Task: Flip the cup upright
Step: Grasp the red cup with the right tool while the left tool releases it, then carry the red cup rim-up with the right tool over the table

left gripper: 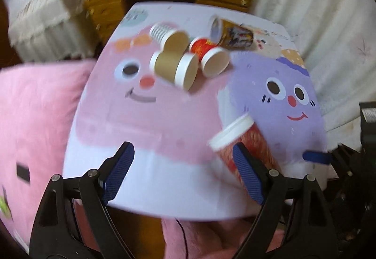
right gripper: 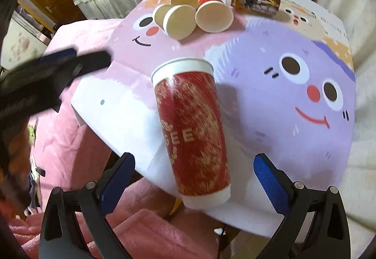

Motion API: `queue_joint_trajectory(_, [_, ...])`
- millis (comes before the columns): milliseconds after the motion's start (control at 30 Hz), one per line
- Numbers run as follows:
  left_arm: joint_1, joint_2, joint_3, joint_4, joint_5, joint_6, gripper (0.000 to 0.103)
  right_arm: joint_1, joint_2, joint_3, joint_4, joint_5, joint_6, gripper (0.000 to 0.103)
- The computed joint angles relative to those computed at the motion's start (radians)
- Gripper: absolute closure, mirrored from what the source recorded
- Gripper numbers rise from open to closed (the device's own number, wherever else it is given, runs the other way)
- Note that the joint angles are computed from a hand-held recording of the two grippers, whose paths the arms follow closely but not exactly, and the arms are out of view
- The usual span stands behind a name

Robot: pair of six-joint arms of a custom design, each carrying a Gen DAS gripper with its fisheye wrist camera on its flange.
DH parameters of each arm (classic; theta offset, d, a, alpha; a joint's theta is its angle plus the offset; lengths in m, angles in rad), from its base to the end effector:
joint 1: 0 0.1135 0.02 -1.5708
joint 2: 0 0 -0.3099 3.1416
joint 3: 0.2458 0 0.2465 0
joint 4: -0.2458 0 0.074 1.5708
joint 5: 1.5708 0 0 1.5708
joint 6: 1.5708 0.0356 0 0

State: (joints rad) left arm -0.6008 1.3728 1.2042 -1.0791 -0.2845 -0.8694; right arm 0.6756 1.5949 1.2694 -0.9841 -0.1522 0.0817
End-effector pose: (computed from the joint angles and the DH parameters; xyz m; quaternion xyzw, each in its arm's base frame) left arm 0.2029 -0.1270 0.3338 -0.1534 0.9652 -0.0030 0.2119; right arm 0.2318 0.1927 0.2982 -0.2987 0.9425 0.1180 0.0928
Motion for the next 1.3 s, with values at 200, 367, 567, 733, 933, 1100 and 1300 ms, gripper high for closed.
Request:
queue_joint_trajectory(200, [-0.041, -0.067, -0.065, -0.067, 0.112, -0.273, 0.019, 0.01, 0.048, 0.038, -0.002, 0.016, -0.055, 0.001])
queue_joint_trajectory(367, [-0.083, -0.079, -0.116, -0.093, 0.126, -0.398, 0.019, -0.002, 0.131, 0.087, -0.008, -0.018, -0.064, 0.001])
queue_joint_trajectory(567, [-0.066, -0.075, -0.125, -0.13, 0.141, -0.403, 0.019, 0.027, 0.259, 0.19, -0.059, 0.033, -0.033, 0.001])
queue_joint_trajectory(733, [-0.003, -0.088, -0.142, -0.125, 0.169, -0.342, 0.019, 0.054, 0.376, 0.291, -0.103, 0.124, -0.031, 0.001])
queue_joint_trajectory(933, [0.071, -0.085, -0.133, -0.12, 0.188, -0.247, 0.019, 0.056, 0.474, 0.353, -0.098, 0.174, -0.04, 0.017])
queue_joint_trajectory(1100, [0.124, -0.068, -0.115, -0.11, 0.22, -0.135, 0.019, 0.054, 0.505, 0.385, -0.112, 0.179, -0.024, 0.02])
queue_joint_trajectory(1300, [0.155, -0.048, -0.074, -0.115, 0.219, -0.03, 0.019, 0.063, 0.469, 0.371, -0.099, 0.172, 0.018, 0.023])
